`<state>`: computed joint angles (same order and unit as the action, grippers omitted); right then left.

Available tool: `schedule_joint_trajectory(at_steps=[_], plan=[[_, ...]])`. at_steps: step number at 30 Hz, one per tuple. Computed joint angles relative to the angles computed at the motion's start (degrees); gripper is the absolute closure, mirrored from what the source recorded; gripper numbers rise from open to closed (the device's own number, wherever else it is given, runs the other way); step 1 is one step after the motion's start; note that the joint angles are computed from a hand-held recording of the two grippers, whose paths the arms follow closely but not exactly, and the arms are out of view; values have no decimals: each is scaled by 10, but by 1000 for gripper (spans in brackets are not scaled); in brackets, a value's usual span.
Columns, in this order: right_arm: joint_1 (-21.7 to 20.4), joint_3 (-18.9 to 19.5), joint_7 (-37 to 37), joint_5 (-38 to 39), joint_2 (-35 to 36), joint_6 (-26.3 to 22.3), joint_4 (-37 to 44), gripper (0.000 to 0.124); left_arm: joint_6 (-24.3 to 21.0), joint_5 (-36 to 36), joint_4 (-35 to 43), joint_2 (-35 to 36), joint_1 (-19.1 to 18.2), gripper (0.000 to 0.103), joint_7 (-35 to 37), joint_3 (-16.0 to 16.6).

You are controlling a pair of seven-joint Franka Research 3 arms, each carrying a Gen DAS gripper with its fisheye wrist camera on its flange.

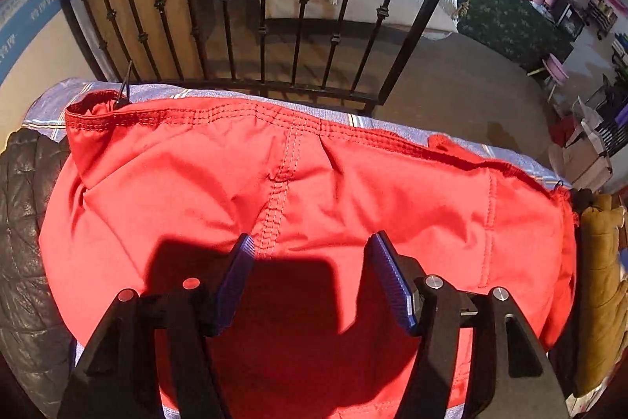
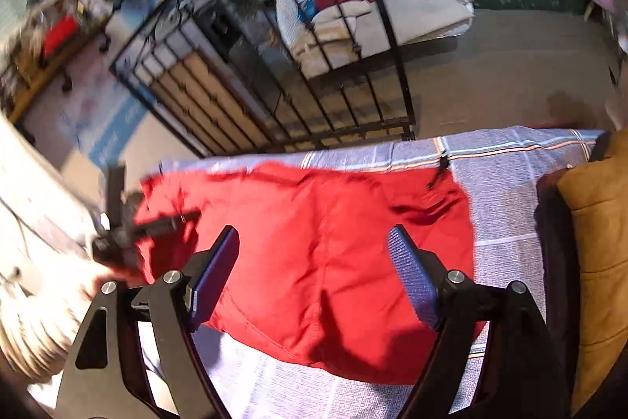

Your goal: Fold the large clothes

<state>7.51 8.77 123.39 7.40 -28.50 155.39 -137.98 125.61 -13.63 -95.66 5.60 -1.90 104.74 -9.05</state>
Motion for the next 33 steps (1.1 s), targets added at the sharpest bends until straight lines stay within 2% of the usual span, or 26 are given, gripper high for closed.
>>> schedule_joint_trajectory(at_steps=[4,7,9,11,15,21,29,33], plan=[[-24,51,63,-75,94,-36,55,46,34,-25,-21,-23,12,42,25,9],[-29,63,110,-149,144,-77,96,46,72,16,-35,-26,15,42,24,18],[-21,53,125,-159,167,-90,113,43,76,61,-25,-6,18,41,15,22],[-7,35,124,-151,187,-101,125,40,56,52,-1,22,26,36,26,20],[17,7,128,-162,220,-128,155,39,5,75,67,84,24,34,1,10],[49,-35,134,-134,274,-147,187,34,15,112,74,108,20,31,15,-3],[73,-56,133,-140,320,-189,235,32,-2,130,106,145,15,29,23,-8],[81,-62,137,-146,338,-206,254,31,8,143,100,147,11,29,20,-9]])
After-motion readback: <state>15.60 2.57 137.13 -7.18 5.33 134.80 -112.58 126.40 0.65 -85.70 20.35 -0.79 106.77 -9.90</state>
